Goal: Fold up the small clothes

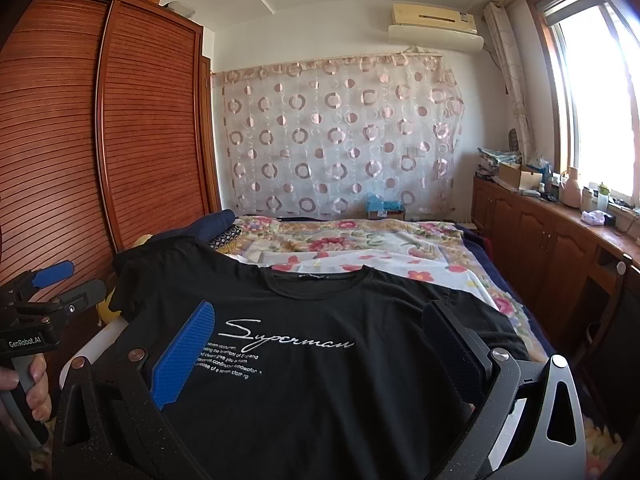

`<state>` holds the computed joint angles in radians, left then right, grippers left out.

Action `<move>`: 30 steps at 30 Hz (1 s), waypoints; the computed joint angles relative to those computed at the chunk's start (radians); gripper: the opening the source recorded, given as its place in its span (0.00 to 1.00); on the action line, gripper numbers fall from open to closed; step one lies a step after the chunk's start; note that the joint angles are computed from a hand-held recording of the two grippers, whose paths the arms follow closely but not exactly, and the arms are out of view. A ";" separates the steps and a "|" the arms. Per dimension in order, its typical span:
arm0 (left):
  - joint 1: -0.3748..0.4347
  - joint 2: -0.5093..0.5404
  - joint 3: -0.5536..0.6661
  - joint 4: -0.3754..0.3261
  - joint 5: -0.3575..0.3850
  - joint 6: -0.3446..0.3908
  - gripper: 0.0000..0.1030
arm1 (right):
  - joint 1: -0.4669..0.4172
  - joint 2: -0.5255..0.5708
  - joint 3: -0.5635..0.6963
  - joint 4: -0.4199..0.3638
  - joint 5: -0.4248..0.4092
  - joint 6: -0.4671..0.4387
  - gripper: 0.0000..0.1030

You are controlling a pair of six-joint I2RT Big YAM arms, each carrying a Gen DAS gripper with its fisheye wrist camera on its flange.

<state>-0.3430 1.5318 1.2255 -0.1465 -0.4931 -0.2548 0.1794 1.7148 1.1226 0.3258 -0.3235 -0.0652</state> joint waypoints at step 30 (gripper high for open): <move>-0.017 -0.022 0.000 0.009 -0.033 0.029 1.00 | -0.001 -0.002 -0.002 0.006 -0.003 0.010 1.00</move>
